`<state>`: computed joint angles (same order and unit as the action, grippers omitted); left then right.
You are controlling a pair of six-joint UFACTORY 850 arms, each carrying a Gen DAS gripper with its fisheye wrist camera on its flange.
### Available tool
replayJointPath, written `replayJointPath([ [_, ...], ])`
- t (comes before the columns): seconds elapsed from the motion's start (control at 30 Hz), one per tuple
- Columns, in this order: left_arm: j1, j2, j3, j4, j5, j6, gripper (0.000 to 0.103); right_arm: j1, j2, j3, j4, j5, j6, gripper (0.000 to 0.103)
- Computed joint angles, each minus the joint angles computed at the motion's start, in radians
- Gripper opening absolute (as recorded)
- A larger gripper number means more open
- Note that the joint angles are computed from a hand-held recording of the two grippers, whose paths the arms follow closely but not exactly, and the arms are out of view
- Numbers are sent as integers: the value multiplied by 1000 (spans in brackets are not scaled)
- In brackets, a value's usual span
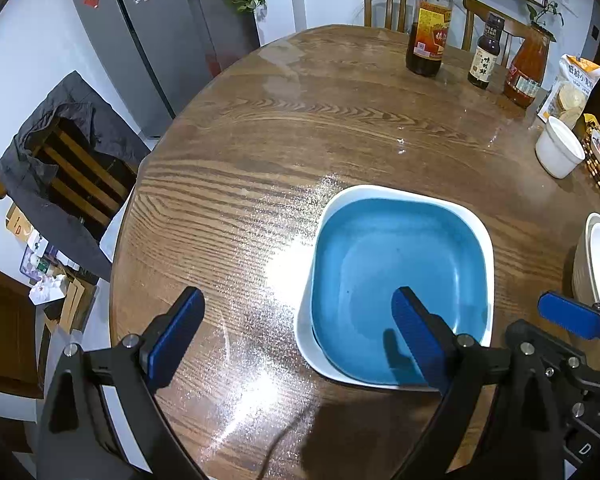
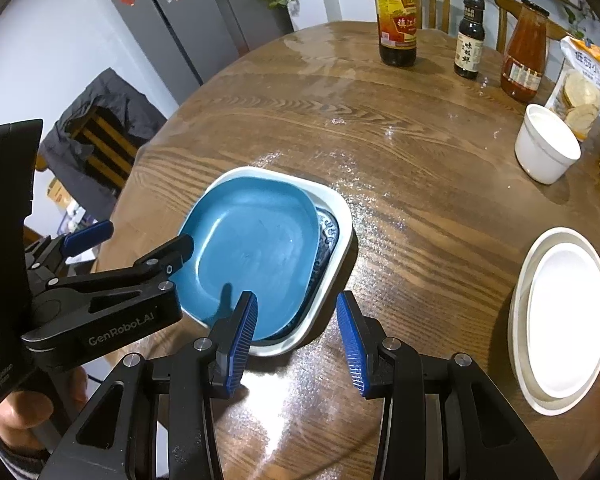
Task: Organize plates and bowls
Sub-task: 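Move both open grippers back from the stack toward the white bowls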
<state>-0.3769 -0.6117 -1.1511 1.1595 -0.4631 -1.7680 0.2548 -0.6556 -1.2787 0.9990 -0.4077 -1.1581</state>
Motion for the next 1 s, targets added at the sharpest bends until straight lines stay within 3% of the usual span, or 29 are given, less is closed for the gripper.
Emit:
replayJointPath([
  [1.0, -30, 12, 25, -38, -20, 28, 95, -12, 25, 43, -22, -6, -55, 42],
])
